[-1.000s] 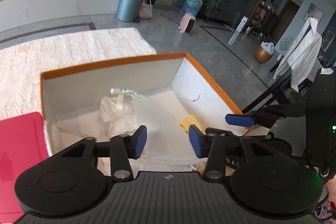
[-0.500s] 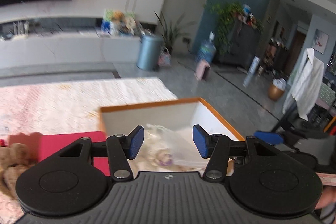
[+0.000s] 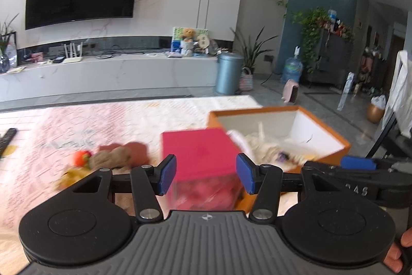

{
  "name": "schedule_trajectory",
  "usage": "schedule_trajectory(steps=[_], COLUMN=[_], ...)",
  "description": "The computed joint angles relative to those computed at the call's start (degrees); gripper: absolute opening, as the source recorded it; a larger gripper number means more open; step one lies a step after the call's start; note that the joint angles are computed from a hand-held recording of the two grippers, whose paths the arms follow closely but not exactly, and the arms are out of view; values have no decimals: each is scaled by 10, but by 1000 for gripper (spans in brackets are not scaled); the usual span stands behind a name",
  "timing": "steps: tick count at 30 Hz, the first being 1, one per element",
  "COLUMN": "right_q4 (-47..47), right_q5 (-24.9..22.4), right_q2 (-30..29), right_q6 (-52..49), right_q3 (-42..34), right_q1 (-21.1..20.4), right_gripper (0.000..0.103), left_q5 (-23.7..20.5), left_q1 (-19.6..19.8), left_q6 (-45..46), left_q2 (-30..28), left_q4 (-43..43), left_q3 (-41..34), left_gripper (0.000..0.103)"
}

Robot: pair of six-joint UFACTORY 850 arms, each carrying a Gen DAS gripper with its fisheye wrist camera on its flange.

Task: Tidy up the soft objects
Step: 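Open the right gripper to drop the cloth, then withdraw to the pile, then grasp the brown plush teddy with the right gripper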

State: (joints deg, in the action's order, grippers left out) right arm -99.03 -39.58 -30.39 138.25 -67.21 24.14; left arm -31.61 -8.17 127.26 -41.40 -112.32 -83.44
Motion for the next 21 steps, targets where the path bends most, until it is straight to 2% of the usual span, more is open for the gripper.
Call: schedule_trajectory(steps=[6, 9, 12, 17, 20, 21], right_q4=[-3, -3, 0, -4, 2, 8], right_q5=[15, 19, 23, 34, 46, 51], right_q2=[-27, -45, -63, -85, -101, -108], right_q6=[-18, -37, -66, -99, -124, -135], right_q3=[-28, -47, -68, -102, -127, -136], right_q1=[29, 43, 53, 61, 62, 62], right_gripper=[75, 78, 79, 79, 76, 71], left_q5=[15, 23, 40, 38, 34, 35], left_q1=[28, 42, 52, 71, 83, 86], left_q6=[6, 22, 13, -22, -37, -41], left_q2=[0, 0, -2, -14, -25, -28], left_q4=[20, 10, 17, 36, 48, 50], left_q3=[15, 25, 24, 10, -1, -5], left_gripper=[62, 62, 62, 62, 62, 62])
